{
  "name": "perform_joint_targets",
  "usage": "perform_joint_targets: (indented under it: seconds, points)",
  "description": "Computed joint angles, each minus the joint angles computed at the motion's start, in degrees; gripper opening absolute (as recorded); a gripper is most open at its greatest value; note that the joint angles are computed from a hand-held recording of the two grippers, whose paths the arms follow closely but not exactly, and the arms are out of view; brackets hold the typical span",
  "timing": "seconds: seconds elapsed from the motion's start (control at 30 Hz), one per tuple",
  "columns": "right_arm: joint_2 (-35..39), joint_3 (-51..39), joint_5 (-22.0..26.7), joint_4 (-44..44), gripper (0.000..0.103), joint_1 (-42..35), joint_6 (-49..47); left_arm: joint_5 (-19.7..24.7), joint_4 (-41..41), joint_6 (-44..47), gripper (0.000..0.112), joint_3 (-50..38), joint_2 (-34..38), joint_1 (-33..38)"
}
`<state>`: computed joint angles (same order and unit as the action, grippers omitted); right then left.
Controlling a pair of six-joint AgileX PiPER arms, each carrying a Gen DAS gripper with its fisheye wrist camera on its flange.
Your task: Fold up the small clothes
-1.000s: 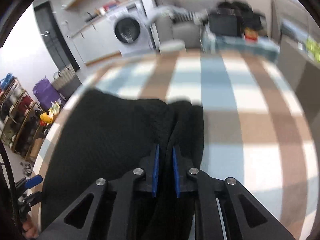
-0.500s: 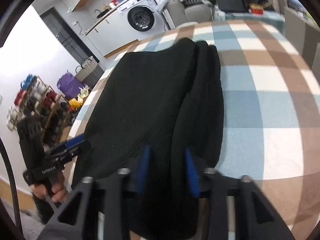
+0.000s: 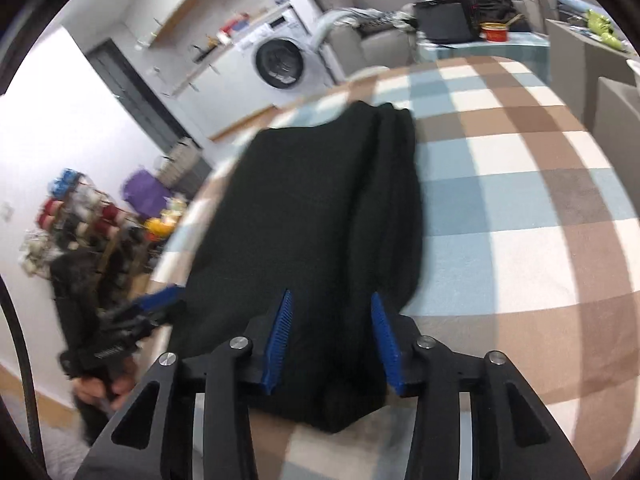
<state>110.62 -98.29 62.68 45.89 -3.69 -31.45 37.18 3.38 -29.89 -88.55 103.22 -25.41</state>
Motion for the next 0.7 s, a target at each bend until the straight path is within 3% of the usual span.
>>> perform_joint_targets:
  seconds: [0.2, 0.27, 0.33, 0.5, 0.53, 0.6, 0.7]
  points:
    - [-2.12, 3.64, -4.19, -13.09, 0.043, 5.24, 1.91, 3.86, 7.43, -2.23, 0.067, 0.49, 0.16, -4.04]
    - [-2.97, 4.90, -3.76, -10.75, 0.058, 3.88, 0.67, 4.06, 6.06, -2.13, 0.067, 1.71, -0.86, -3.73]
    - [-3.13, 5.15, -3.36, -9.31, 0.066, 2.97, 0.18, 3.09, 1.93, -0.41, 0.067, 3.15, -1.93, -2.61]
    - [-0.37, 3.82, -3.18, -7.85, 0.064, 3.56, 1.44, 2.63, -0.91, 0.52, 0.067, 3.12, -0.98, -1.23]
    - [-0.08, 3.87, -3.36, -7.87, 0.059, 3.89, 1.63, 2.12, -2.59, 1.19, 0.063, 3.17, -0.76, -0.56]
    - [-0.36, 4.80, -3.38, -6.01, 0.051, 3.86, 0.18, 0.54, -4.58, 2.49, 0.045, 3.50, -0.54, 0.21]
    - [-0.41, 5.04, -3.29, -5.05, 0.043, 3.97, -1.50, -0.35, -6.76, 5.10, 0.036, 2.75, 0.53, 1.13]
